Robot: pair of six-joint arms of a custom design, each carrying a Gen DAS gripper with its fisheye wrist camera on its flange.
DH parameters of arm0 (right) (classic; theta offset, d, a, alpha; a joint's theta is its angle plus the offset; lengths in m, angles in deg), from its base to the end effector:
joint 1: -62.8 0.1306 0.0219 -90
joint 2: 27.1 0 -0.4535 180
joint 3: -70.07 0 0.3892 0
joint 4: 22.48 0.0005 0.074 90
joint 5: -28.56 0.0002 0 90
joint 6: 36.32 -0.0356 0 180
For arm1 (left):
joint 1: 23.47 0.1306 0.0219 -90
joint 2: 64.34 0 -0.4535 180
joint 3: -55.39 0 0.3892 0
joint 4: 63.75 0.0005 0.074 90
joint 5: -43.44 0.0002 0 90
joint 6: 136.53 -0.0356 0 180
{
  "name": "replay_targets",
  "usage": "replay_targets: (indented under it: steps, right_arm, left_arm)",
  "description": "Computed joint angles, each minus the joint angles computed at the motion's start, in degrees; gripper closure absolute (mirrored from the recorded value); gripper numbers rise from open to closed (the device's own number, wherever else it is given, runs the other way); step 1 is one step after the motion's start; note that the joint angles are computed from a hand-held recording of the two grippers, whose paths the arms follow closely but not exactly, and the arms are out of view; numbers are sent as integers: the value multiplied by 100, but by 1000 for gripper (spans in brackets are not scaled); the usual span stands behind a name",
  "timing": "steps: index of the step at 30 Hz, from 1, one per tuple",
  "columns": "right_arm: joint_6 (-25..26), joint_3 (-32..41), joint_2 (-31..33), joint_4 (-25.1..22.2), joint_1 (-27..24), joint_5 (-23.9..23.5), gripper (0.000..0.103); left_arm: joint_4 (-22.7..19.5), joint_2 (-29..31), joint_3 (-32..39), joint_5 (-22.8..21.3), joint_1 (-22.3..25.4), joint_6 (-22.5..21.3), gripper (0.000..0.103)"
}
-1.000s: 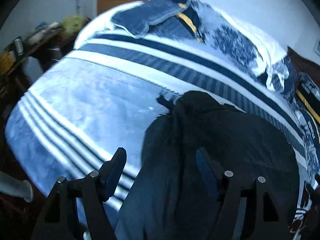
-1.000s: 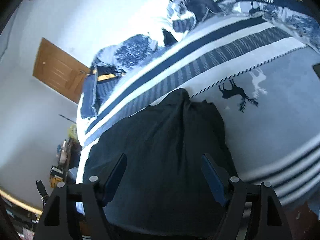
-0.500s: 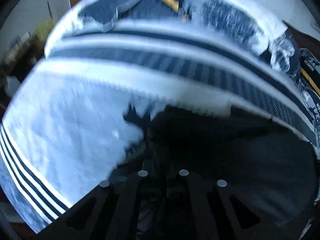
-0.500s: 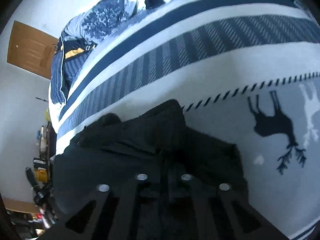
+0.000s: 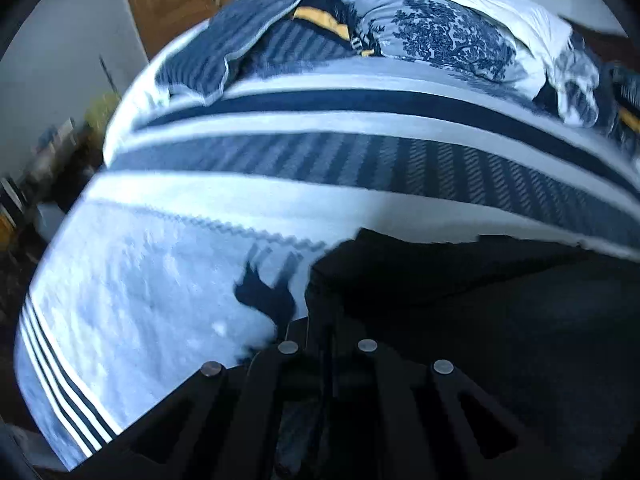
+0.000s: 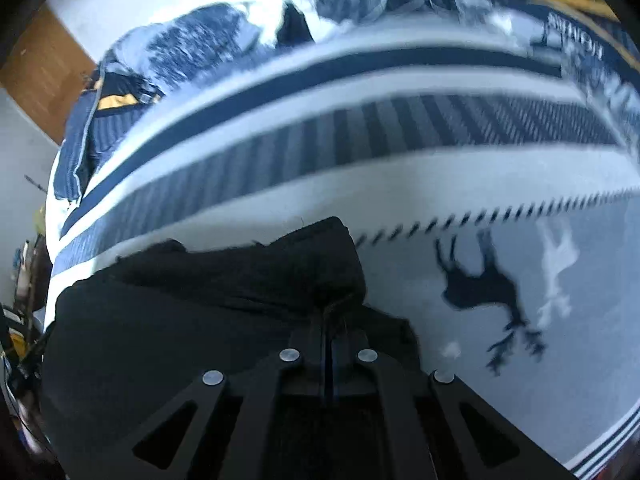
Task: Fold large clothes
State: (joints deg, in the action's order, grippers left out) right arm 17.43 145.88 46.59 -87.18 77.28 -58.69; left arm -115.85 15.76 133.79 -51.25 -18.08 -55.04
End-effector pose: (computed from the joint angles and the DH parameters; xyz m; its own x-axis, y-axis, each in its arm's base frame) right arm 0.3237 0.0813 0.4829 -0.8281 0.3961 -0.3966 0.3240 0.9156 0.2380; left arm 0.3955 0.0397 0.4773 -0.8155 0.0712 -0.5743 -0.0212 0.9881 0.1527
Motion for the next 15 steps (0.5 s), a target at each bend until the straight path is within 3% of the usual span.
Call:
replay_targets:
  steps: [1, 3, 5, 8, 9, 10, 11, 12, 13, 15]
  right_arm:
    - [5, -15, 52, -12, 21, 138, 101]
    - [-207, -62, 129, -29, 8, 159, 101]
    - [-199, 8, 208, -112, -93, 104, 101]
    - [-222, 91, -37, -147, -211, 134, 98]
    - [-262, 71, -285, -92, -287, 19, 97]
    - [-324, 21, -580, -17, -350, -150, 93]
    - [-383, -26, -864, 10, -357, -262, 87]
    - [-424, -49, -1069, -28, -323, -280, 54]
    - [-561, -108, -1436, -106, -136, -68, 14]
    - [-838, -238, -1973, -208, 504, 529, 12]
  left_arm:
    - [153, 21, -74, -261, -64, -66, 99]
    - [-5, 186, 3, -416, -20, 22, 97]
    - [-364, 310, 234, -273, 241, 293, 97]
    - [-319, 25, 372, 253, 846, 524, 97]
    - [-344, -100, 410, 468, 1051, 510, 86]
    - [-444, -268, 453, 670, 1294, 395, 62]
    - [-511, -442, 446, 789, 1503, 261, 47]
    - [-519, -601, 399, 880, 1695, 158, 24]
    - [-535, -902, 268, 1119, 2025, 14, 21]
    - [-919, -1333, 49, 1889, 2695, -504, 21]
